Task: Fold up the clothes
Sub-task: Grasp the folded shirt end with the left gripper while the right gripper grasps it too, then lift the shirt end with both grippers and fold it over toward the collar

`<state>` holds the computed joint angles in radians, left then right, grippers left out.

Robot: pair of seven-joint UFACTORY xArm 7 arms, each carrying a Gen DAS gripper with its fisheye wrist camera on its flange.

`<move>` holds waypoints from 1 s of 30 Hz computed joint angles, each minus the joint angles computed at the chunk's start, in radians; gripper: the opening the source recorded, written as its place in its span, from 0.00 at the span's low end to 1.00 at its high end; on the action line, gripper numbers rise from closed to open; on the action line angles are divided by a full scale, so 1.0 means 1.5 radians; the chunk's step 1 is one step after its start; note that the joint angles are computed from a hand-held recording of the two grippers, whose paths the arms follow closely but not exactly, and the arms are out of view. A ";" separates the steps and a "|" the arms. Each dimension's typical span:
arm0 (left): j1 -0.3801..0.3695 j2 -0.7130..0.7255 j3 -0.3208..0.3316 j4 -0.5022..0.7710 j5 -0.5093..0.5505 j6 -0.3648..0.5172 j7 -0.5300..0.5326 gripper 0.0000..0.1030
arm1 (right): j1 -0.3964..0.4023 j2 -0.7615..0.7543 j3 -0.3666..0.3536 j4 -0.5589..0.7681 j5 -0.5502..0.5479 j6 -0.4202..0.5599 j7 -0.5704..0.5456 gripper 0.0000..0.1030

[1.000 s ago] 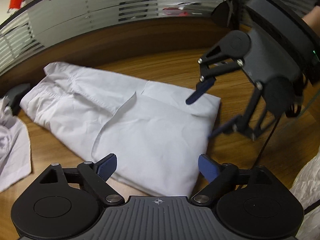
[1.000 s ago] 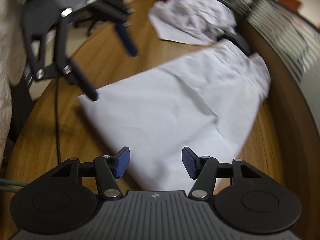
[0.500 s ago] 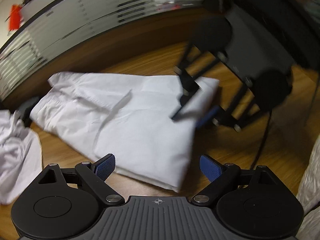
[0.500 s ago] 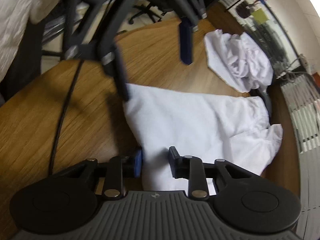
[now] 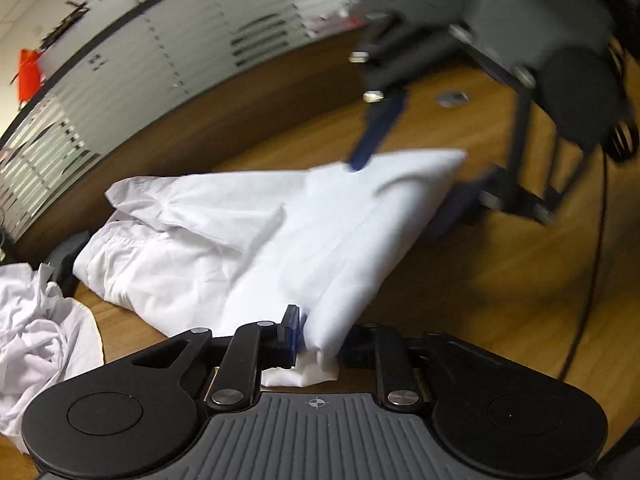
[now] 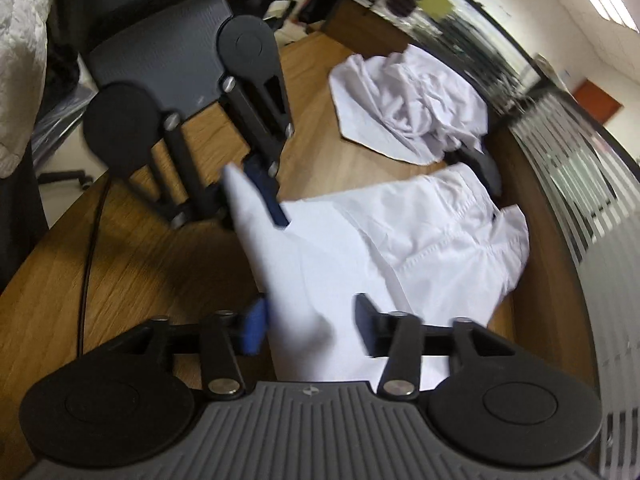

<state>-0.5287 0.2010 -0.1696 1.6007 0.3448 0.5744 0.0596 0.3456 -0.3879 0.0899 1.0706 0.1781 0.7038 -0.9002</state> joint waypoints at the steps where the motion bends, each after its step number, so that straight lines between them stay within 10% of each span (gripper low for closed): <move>1: 0.001 0.000 0.000 0.003 -0.002 -0.002 -0.003 0.17 | -0.004 -0.013 -0.001 -0.016 -0.005 -0.008 0.000 0.71; 9: 0.000 -0.016 0.007 -0.001 0.010 -0.011 -0.061 0.13 | -0.056 -0.066 -0.003 -0.117 -0.110 -0.067 -0.009 0.68; 11: 0.007 -0.028 0.004 -0.010 0.001 -0.007 -0.065 0.12 | -0.066 -0.055 -0.003 -0.118 -0.123 -0.087 -0.004 0.52; 13: 0.012 -0.043 0.002 -0.022 -0.002 -0.002 -0.073 0.10 | -0.060 -0.039 -0.011 -0.092 -0.113 -0.072 -0.004 0.14; 15: 0.018 -0.063 -0.002 -0.039 -0.010 0.003 -0.087 0.10 | -0.054 -0.025 -0.016 -0.059 -0.098 -0.042 -0.003 0.10; 23: 0.060 -0.173 -0.017 -0.094 -0.231 0.077 -0.043 0.10 | -0.047 0.001 -0.007 0.134 -0.023 0.245 0.088 0.07; 30: 0.088 -0.201 0.005 -0.026 -0.428 0.313 0.021 0.10 | -0.043 0.045 -0.010 0.307 0.083 0.536 0.214 0.07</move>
<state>-0.3963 -0.0998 -0.1615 1.5615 -0.2969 1.0436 0.0908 0.2812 -0.3198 0.0754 1.5306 0.3027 1.5072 -0.5786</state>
